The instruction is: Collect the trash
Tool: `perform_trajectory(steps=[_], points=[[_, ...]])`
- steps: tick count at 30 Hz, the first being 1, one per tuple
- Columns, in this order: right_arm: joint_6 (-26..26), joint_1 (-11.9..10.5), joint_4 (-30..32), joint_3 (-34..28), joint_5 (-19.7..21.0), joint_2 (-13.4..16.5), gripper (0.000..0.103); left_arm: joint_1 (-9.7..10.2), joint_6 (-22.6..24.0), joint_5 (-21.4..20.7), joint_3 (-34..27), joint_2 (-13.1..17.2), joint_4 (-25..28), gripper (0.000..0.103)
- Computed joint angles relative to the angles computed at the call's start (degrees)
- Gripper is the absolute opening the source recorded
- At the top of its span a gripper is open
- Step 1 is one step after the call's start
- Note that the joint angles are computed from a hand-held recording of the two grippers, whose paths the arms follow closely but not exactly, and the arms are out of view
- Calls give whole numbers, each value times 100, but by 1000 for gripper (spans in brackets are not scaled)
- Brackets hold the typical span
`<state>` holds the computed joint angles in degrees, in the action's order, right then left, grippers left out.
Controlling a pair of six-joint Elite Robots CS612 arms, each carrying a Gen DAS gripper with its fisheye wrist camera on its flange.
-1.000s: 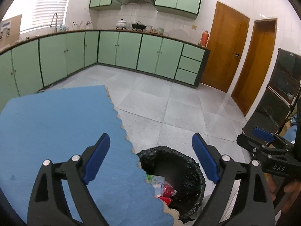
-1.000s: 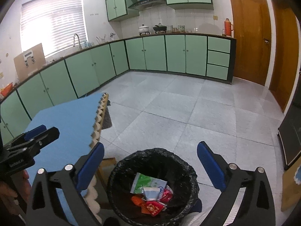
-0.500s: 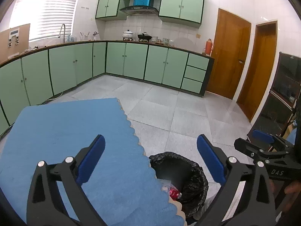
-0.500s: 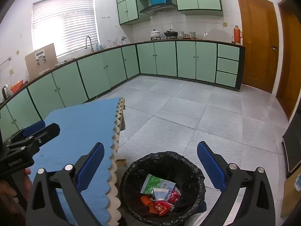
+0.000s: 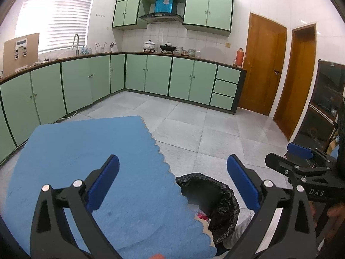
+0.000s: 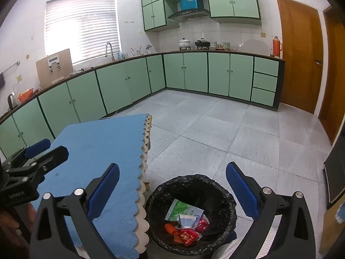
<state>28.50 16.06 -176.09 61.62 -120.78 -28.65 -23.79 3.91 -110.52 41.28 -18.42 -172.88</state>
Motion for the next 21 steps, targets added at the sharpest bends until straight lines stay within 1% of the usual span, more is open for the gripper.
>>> perform_trajectory(steps=[11,21], points=[[-95,86,-244,61,-74,-31,97,20,6,101,363,-165,-341,97],[-165,122,-349,65,-98,-42,97,49,5,94,458,-215,-439,97]])
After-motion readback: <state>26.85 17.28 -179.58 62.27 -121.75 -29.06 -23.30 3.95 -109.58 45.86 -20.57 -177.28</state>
